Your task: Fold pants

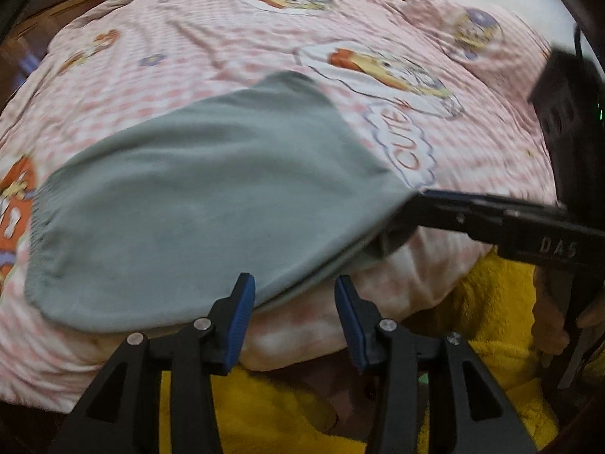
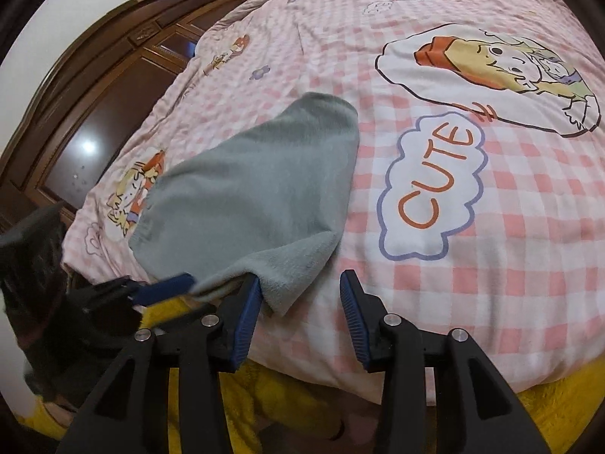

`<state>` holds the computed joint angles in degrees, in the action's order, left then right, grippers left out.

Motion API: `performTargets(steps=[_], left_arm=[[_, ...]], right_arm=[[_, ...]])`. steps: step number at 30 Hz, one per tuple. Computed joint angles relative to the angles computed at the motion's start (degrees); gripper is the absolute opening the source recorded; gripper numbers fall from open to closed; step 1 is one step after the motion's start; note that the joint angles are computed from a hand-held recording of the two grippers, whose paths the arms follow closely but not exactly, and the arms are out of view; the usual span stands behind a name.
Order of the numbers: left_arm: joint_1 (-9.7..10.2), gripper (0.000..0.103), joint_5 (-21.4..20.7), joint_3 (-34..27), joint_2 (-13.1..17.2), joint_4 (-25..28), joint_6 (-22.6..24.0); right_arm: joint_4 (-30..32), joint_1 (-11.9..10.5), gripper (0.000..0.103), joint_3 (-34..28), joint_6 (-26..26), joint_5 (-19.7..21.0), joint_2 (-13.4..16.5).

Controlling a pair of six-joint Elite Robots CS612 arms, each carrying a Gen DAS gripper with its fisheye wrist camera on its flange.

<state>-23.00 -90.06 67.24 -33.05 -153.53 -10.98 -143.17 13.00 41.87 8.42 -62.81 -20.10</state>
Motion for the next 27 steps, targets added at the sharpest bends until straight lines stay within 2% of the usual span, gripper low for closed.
performTargets(steps=[2,7,12,15,20,23,27], left_arm=[[-0.29,0.046,1.1,-1.2,0.8,0.0,1.4],[-0.08,0.046,1.5,-3.9,2.2,-0.3,0.6],[0.57,0.046,-1.0,-4.3,2.4,-1.4,0.1],[0.88,0.046,-1.8,-4.1,2.3,-1.3,-0.2],[1.07,0.045,-1.5,-3.4,2.1,-2.3,-1.4],[1.6,0.045,-3.2,-3.3,2.0,-2.7,-3.0],[1.88,0.045,-4.5,-2.4,1.5,-3.6,-4.0]], right_arm=[[-0.3,0.0,0.043,0.2,-0.2,-0.5,-0.1],[-0.7,0.3,0.043,1.2,-1.3,-2.1,-0.8],[2.0,0.8,0.043,2.0,-5.1,-2.2,-1.4],[3.0,1.7,0.043,1.2,-6.7,-5.4,-0.9],[-0.1,2.5,0.043,0.5,-5.5,-9.7,-0.1],[-2.0,3.0,0.043,-0.5,-4.6,-12.7,0.6],[-0.7,3.6,0.043,-2.1,-4.1,-17.1,1.4]])
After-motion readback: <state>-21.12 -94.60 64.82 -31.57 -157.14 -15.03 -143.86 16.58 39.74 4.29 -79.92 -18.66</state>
